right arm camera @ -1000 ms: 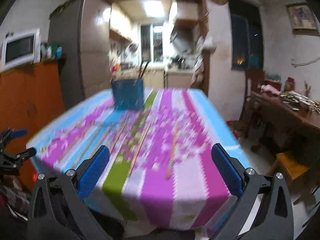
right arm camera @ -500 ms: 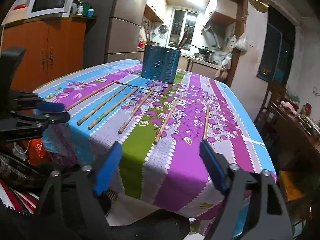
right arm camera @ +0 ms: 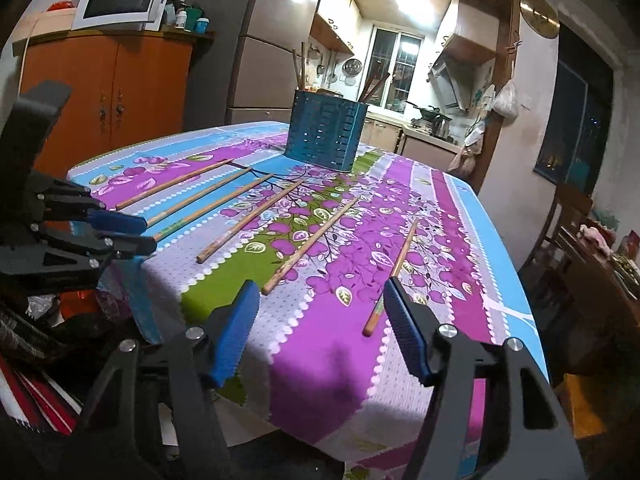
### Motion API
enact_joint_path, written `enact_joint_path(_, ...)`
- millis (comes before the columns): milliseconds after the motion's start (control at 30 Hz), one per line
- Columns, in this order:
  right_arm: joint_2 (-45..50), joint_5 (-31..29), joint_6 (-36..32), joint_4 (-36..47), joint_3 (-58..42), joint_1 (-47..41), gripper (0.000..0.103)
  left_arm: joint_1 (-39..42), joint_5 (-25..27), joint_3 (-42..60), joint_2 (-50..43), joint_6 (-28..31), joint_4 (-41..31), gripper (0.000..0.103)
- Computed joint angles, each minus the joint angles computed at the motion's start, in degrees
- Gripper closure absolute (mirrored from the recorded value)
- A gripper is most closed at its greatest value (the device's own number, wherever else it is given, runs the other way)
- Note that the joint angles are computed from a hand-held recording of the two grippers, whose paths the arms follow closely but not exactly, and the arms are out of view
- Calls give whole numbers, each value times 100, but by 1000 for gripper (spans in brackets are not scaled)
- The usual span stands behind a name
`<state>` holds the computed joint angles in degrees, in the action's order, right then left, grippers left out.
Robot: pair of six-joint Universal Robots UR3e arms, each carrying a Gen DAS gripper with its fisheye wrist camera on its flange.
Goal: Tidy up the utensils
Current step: 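Lower the left tool onto one chopstick while the right tool lowers onto another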
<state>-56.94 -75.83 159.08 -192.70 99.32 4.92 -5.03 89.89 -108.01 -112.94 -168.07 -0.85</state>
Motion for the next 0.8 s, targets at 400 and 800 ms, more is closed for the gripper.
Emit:
enact_joint_path(400, 180, 437, 247, 454, -318, -80, 80, 4, 74, -229, -54, -353, 503, 88)
enact_joint_path(800, 140, -404, 671, -136, -99, 600, 80, 300, -478, -584, -77, -73, 1108, 95)
